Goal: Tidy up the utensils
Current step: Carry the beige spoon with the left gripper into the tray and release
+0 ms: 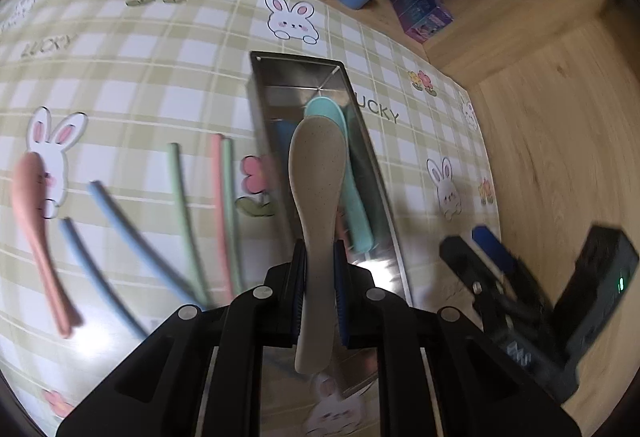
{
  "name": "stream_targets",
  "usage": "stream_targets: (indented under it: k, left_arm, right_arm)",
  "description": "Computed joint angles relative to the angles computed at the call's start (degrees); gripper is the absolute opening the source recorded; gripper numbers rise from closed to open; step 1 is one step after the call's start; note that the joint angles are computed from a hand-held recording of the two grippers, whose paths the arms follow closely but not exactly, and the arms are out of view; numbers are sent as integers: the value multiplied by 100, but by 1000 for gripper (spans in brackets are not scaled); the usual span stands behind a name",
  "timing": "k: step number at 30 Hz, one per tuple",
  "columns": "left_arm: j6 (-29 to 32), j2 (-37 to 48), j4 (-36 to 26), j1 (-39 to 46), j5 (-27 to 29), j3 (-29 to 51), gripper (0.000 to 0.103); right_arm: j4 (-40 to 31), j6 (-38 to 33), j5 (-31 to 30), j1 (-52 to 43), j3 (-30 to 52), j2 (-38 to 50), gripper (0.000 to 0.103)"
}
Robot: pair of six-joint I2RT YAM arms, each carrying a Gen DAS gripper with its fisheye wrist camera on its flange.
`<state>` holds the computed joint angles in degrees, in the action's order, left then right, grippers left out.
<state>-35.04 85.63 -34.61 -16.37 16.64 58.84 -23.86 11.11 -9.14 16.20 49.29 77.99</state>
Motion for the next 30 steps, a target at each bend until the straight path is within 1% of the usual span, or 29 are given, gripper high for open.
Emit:
stream_targets:
  k: [4, 10, 18, 20, 24, 27, 30]
  left_arm:
    - [-447, 480, 122, -142, 68, 370, 13]
    - [-649, 1077, -34, -322, -243, 957, 13]
    - [-822, 1622, -156, -410, -463, 1370, 13]
    - [-859, 1734, -157, -415, -425, 1420, 13]
    - [-798, 1919, -94, -402, -379, 1489, 13]
    - [-626, 1989, 40, -351, -219, 1499, 13]
    - [-496, 1960, 110, -261, 14, 1470, 18]
  right_arm:
    - [57, -51, -186, -227, -58, -51, 87]
    - [122, -198, -284, -473, -134, -28, 87]
    - [279, -209, -385, -701, -247, 93, 87]
    - [268, -225, -356, -704, -251, 113, 87]
    - [230, -171, -326, -738, -297, 31, 87]
    - [187, -104, -306, -755, -328, -42, 87]
    - [105, -46, -248, -692, -333, -131, 87]
